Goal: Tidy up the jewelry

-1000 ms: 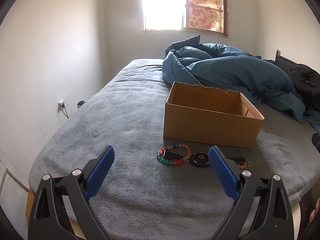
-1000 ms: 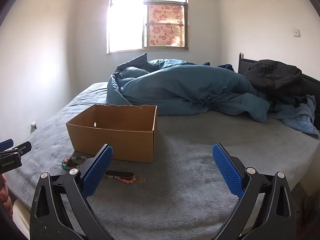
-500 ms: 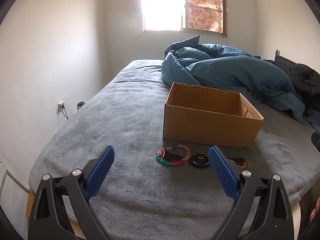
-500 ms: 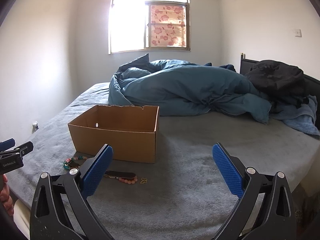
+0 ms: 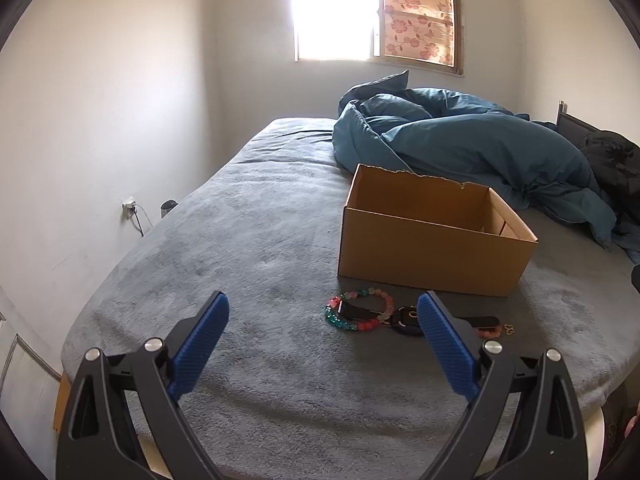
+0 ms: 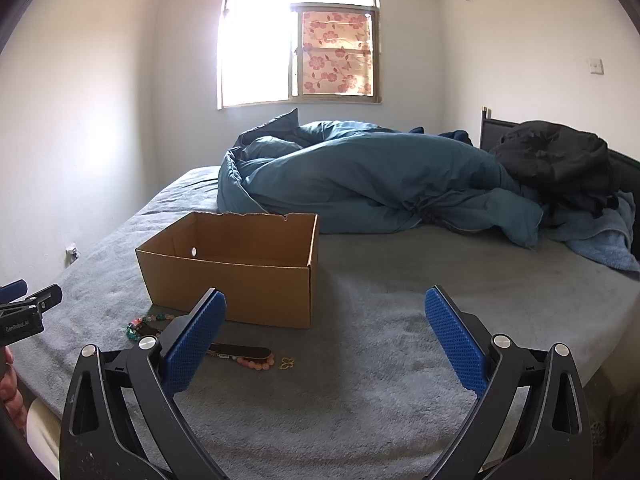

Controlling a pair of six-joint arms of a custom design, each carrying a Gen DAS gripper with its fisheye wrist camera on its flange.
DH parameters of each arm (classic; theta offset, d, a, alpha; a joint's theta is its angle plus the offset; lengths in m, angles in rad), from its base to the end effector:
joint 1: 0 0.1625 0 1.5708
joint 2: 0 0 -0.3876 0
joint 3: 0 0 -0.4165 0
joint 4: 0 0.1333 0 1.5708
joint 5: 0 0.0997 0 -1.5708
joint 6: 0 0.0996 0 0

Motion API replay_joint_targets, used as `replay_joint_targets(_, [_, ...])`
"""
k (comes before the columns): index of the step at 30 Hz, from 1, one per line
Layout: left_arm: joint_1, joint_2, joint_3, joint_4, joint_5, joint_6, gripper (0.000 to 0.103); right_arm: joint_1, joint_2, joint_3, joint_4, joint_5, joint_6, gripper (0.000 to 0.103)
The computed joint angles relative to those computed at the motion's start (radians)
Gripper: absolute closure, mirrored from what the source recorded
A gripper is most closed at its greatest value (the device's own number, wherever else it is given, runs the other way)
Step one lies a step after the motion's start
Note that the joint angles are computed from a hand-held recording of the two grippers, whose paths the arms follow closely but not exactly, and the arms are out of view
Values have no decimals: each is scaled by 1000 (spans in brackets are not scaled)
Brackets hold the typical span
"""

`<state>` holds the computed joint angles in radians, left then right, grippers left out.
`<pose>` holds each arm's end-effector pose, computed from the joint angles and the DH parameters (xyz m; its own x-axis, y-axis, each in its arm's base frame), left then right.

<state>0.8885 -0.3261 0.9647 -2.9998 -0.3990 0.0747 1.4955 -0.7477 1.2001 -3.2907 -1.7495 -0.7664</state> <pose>-0.3293 -0.7622 0.0820 -0.6793 -0.2218 -0.6995 0.4957 0.5642 -0.6603 0.0564 -0.7886 0.3099 -0.7133 -0.0314 0.7001 -0.6555 0.3832 -0.6507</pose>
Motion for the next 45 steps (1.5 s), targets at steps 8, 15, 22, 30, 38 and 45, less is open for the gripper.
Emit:
replay_joint_targets(8, [2, -4, 5, -2, 3, 0, 10, -1, 3, -4, 1, 1, 2, 7])
replay_joint_targets(15, [2, -8, 12, 4, 5, -7, 10, -1, 5, -7, 3, 1, 2, 7])
replay_joint_targets(22, [3, -12, 17, 15, 6, -19, 10, -1, 4, -4, 12, 1, 7, 7])
replay_joint_targets(30, [7, -9, 10, 37, 11, -32, 10, -1, 7, -10, 23, -1, 13, 7])
replay_joint_targets(38, [11, -2, -3, 55, 14, -39, 10, -4, 7, -17, 41, 1, 21, 7])
replay_joint_targets(45, [16, 0, -5, 73, 14, -54, 10, -4, 15, -30, 57, -4, 23, 7])
